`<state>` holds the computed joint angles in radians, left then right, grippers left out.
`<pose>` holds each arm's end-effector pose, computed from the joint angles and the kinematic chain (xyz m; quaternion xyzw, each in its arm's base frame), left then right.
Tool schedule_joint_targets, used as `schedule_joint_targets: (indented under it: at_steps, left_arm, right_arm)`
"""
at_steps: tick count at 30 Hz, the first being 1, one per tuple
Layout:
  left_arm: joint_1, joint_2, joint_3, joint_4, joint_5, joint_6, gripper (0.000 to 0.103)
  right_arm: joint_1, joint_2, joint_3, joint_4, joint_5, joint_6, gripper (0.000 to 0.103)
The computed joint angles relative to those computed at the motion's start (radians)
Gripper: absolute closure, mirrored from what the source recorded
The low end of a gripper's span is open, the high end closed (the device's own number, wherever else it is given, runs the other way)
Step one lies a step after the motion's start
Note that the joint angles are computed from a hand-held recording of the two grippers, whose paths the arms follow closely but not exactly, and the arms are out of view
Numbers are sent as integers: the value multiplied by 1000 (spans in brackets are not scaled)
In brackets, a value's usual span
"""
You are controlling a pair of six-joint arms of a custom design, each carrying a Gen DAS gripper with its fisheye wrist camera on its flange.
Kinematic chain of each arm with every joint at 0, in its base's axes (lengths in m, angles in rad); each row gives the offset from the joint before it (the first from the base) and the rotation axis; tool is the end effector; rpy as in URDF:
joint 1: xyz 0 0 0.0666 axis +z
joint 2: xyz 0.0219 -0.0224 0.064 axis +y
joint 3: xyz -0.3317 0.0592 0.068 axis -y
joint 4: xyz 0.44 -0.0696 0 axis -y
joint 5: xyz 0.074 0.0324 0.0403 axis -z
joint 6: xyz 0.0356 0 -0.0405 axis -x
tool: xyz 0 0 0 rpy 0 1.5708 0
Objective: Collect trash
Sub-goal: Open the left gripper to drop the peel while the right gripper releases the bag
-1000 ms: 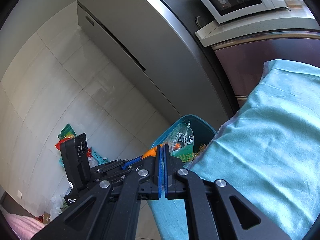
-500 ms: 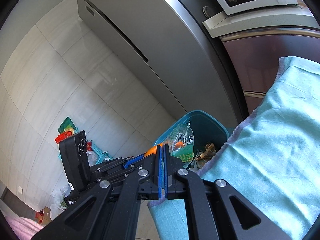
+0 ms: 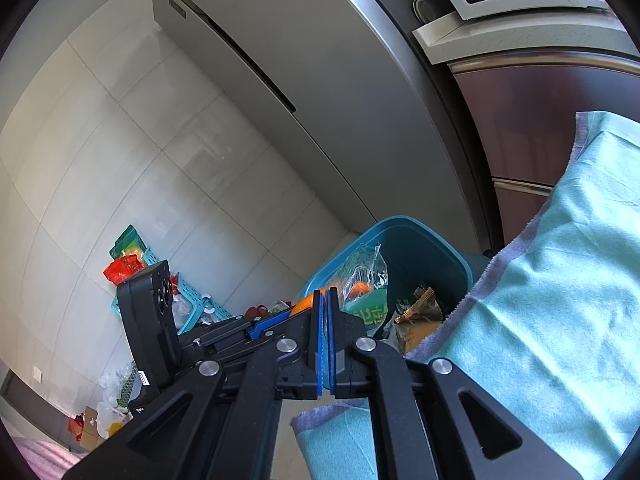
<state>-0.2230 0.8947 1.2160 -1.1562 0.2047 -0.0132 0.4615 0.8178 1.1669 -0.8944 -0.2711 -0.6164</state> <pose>0.3472 -0.0866 0.4900 0.1459 0.9174 -0.1323 0.3459 0.3099 0.1643 0.5133 0.0007 0.8659 0.3505 0.3567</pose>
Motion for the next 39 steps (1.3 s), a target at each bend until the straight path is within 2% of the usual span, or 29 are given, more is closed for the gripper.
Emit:
schedule_joint_targets:
  at_steps: [39]
  left_arm:
    - [-2, 17, -24, 16, -56, 9, 89]
  right_arm:
    - [17, 113, 41, -14, -2, 0, 102]
